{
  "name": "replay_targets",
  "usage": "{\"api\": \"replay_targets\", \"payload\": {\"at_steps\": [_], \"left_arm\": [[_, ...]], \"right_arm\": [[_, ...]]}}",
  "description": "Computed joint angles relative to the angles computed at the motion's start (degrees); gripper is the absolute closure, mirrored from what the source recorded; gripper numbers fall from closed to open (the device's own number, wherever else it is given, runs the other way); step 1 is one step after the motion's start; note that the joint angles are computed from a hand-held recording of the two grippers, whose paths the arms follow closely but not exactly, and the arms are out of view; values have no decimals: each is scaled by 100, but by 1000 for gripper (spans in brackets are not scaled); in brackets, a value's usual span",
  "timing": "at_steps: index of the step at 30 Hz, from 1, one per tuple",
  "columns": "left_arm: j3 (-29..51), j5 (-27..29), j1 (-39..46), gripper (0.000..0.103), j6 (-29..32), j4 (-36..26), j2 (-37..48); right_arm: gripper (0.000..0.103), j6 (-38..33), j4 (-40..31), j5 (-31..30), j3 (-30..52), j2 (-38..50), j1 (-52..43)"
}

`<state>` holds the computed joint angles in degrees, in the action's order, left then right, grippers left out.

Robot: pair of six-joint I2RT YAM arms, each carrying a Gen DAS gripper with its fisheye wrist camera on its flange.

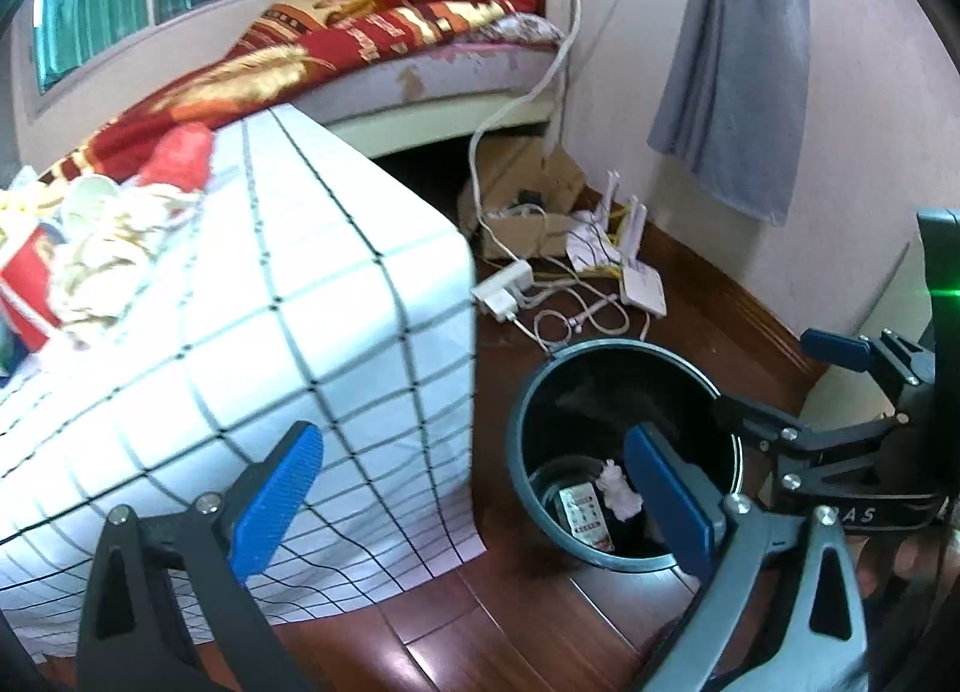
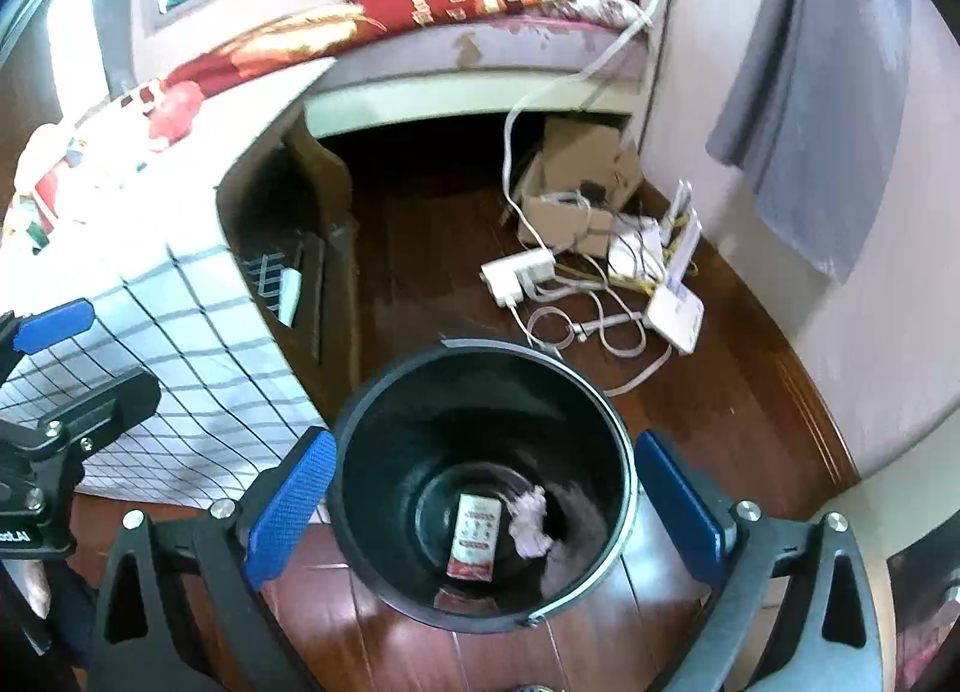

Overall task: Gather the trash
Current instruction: 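Move both tools back toward the table of trash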

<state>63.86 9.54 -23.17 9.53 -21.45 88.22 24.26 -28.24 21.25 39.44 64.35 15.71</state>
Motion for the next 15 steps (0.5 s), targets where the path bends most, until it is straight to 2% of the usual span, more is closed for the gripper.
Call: {"api": "replay_targets", "payload": {"at_steps": [7,11,15], "left_arm": [[-61,145,645,2,-58,-54,-458],[-266,33,1048,2,-59,272,-792],[-305,162,1494,2,-104,387,-907]], "right_arm": [[2,170,-68,336,718,365,702],[2,199,-49,466,1149,731,1089],[2,133,31,550,1554,1140,1377]]}}
